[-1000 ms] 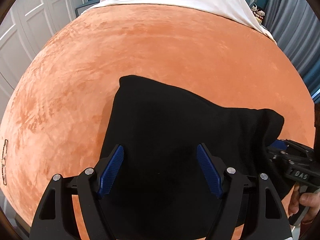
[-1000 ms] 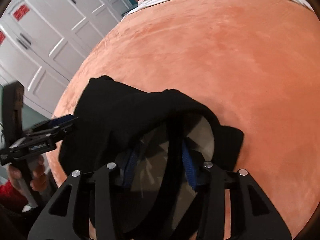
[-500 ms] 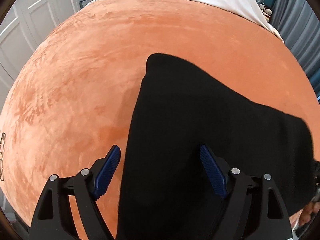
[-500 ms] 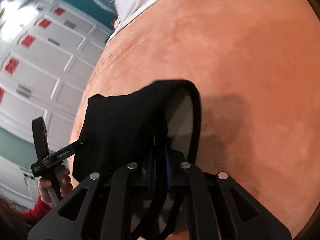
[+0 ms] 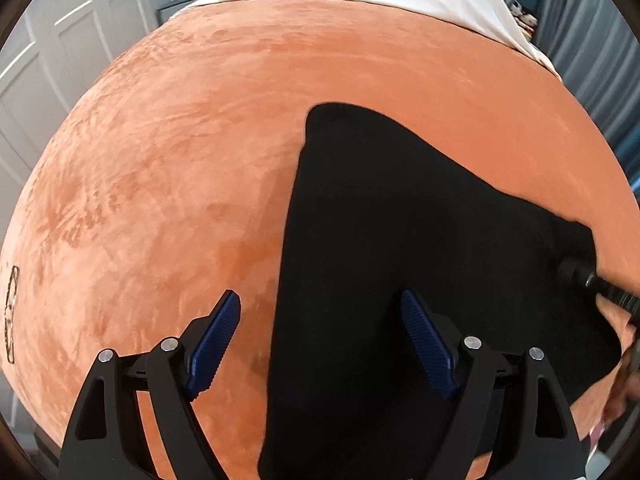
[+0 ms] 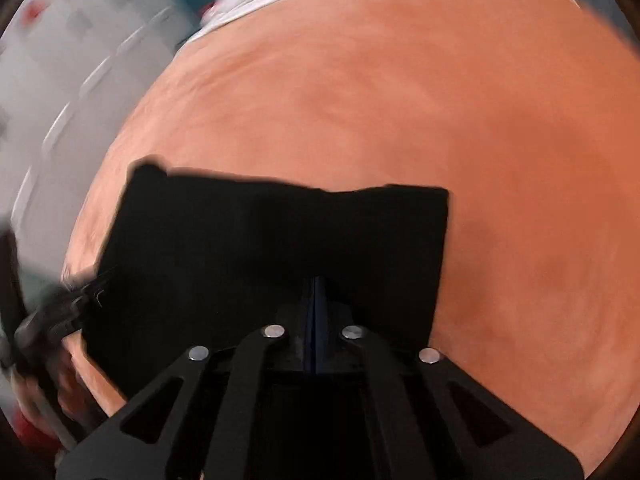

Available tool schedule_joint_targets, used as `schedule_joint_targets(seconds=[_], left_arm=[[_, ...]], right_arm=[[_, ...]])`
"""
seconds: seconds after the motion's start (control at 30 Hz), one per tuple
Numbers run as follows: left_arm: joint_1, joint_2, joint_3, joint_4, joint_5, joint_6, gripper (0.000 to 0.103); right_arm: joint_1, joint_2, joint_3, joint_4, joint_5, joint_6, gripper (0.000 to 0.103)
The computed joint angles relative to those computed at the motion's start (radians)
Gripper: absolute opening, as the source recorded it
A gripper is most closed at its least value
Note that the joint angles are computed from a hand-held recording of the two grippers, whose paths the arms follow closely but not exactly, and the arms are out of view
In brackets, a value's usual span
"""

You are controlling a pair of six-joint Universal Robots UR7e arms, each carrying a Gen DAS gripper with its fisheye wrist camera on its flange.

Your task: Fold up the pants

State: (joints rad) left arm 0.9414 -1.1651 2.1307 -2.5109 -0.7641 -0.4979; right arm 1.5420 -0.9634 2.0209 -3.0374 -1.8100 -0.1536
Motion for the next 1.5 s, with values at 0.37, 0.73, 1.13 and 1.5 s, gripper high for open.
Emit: schedule_joint_targets(seconds=[0.37,0.73,1.13,1.5], left_arm=[[0.028,-0.069,0.054,0.013,-0.080,-0.038,0.086],[0.059,-0.078,0.064,-0.020,-0.120,0.002,0.087],[-0.026,-0.033,0.063,0.057,0.004,-0.056,0.087],[-0.072,-0.041,0.028,0.195,0.018,-0.169,0.087]], right_arm=[[0.249,0.393,-0.493,0.373,-0.055,-0.063,0.006],[0.230,0.399,-0.463,0.305,-0.112,-0.023,0.006],[0.096,0.064,-0.018,-0.151,-0.079,0.059,0.016],[0.051,-0.074,0.226,-0.325,-0.025,0.036,0.019]])
